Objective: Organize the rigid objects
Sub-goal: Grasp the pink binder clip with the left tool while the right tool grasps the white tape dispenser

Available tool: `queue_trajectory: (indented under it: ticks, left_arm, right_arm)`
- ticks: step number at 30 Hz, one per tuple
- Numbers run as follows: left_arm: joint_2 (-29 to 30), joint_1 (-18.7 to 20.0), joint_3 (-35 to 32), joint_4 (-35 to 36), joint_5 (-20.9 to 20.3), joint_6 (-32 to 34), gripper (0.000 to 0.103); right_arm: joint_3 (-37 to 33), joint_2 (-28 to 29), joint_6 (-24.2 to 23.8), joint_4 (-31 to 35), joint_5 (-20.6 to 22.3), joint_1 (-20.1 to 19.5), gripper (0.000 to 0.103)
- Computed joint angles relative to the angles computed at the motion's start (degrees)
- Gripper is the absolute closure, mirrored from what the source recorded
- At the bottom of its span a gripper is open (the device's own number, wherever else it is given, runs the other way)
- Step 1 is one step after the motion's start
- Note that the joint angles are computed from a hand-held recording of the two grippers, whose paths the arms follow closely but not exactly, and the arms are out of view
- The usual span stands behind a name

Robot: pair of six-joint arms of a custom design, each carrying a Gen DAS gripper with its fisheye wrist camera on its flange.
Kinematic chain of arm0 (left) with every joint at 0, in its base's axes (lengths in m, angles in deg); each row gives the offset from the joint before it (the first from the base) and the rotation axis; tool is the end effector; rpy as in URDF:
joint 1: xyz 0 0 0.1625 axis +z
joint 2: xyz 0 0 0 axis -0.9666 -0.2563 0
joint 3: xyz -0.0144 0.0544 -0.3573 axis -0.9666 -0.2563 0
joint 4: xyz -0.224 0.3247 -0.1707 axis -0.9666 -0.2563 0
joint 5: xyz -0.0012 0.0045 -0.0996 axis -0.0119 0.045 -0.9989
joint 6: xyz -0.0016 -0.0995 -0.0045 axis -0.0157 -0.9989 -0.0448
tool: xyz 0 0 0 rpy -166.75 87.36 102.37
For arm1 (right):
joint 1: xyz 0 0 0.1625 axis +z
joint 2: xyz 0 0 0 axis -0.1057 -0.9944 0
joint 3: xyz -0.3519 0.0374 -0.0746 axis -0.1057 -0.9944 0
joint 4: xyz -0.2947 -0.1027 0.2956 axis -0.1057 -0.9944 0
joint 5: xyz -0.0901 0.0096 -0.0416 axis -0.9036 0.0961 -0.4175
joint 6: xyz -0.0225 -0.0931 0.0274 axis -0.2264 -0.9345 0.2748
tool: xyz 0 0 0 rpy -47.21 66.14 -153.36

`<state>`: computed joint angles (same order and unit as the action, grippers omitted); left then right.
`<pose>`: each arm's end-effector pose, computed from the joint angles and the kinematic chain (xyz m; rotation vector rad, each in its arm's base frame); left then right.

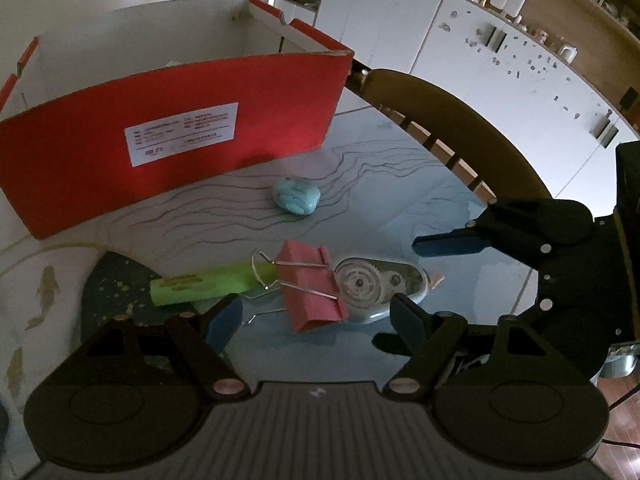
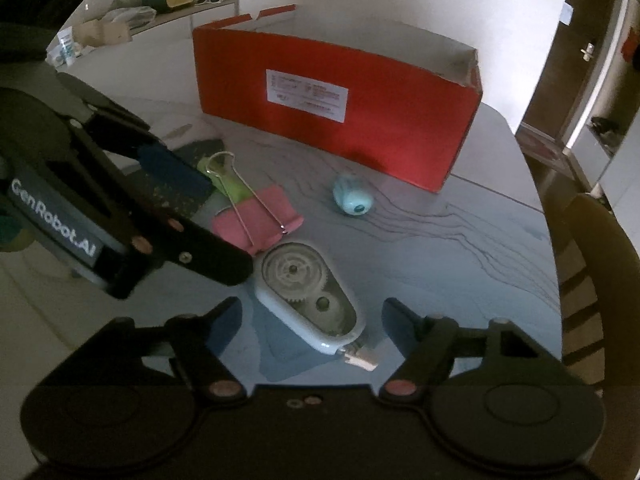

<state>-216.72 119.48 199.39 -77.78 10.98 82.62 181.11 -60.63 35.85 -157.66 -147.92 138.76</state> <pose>-0.0597 -0.3073 0.2883 0.8619 2.6093 -0.4578 0.3651 -0.2943 -0.0114 0.9694 -2.2867 0.5319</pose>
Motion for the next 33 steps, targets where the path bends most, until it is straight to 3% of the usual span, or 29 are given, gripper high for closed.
queue_trajectory:
  ticks: [2, 9, 15, 19, 23, 33]
  left_arm:
    - [0.2, 0.0, 0.4, -0.8, 0.3, 0.0, 0.023]
    - [1.8, 0.7, 0.6, -2.2, 0.3, 0.0, 0.046]
    - [3.0, 1.1, 0.2, -3.2, 0.3, -0.7, 0.052]
    - [3.8, 0.8, -0.1, -2.9, 1.1, -0.4, 0.062]
    - [3.7, -0.2, -0.2, -1.7, 1.6, 0.3, 0.068]
    - [1.3, -0.2, -0.5, 1.1, 0.6, 0.3, 0.071]
  right_arm:
    - [0.0, 0.2, -1.6, -0.5, 0.7, -0.6, 0.029]
    - [-0.4, 0.5, -6.4, -1.7, 4.2, -2.6, 0.031]
    - [-0.8, 0.5, -7.3, -2.0, 6.8, -3.8, 0.034]
    - [-1.1, 0.8, -7.2, -2.4, 7.2, -3.9, 0.043]
    - [-1.1, 0.7, -6.1, -1.9, 6.7, -3.4, 0.045]
    - [-0.8, 1.2, 5.9, 0.7, 2.0, 0.1, 0.046]
